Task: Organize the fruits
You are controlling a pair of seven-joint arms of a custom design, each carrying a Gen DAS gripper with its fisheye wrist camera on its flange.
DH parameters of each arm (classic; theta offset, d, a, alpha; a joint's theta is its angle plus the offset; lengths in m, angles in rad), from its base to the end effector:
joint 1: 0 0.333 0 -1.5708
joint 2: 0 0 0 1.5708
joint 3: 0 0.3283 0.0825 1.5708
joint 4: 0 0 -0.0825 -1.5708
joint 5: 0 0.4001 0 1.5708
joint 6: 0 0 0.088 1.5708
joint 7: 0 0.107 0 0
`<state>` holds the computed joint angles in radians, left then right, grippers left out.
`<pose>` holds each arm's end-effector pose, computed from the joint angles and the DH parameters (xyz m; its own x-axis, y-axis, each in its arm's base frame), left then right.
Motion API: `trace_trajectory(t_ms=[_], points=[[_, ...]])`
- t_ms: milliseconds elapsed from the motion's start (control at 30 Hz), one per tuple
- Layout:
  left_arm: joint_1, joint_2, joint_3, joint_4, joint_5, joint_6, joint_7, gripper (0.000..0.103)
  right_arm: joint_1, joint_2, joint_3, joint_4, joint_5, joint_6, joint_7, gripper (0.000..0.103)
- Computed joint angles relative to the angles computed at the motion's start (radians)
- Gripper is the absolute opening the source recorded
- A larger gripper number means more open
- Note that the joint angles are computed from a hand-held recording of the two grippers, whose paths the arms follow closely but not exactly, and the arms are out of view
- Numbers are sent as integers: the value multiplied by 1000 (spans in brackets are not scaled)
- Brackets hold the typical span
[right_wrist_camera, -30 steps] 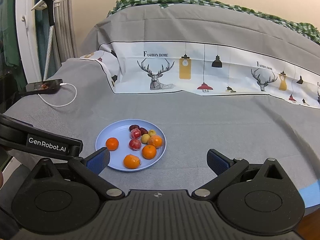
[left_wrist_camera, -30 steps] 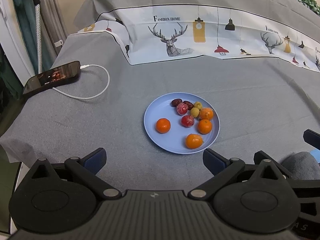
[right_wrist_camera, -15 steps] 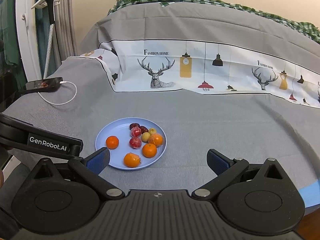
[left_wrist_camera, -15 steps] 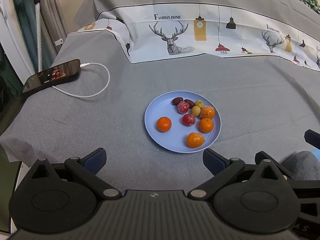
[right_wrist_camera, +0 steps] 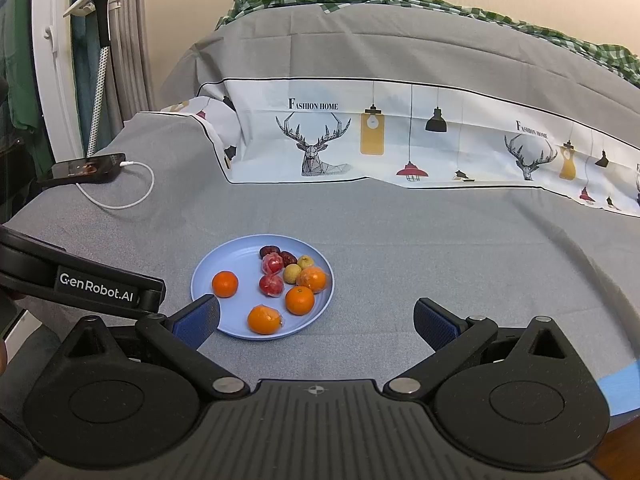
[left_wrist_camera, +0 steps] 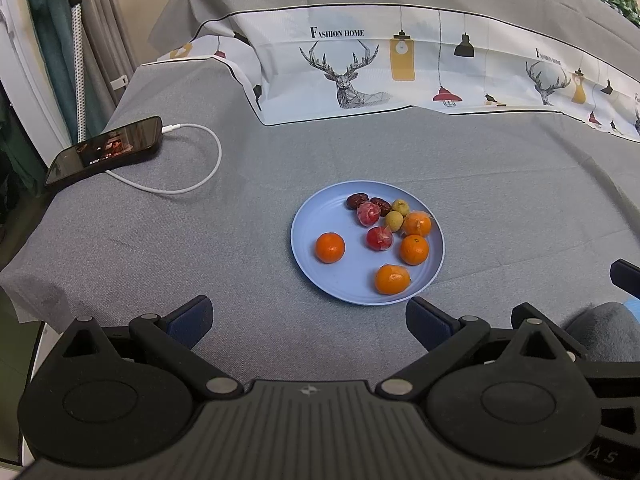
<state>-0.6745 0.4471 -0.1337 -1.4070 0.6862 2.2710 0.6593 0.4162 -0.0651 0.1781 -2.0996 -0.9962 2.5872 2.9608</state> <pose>0.5424 -0.5162 0.5054 -0.1666 -0.9793 -0.1151 -0.7553 0.2018 -0.6236 0.4735 0.3409 0.5076 -0.0486 -0.9984 -0.0301 -0.6301 0.0541 -0.7746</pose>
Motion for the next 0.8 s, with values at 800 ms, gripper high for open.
trace_trajectory(t_ms=[800], points=[[-15,18,9,24,27,-24,-2,103,0,7,-3,6,12,0,-17,102]])
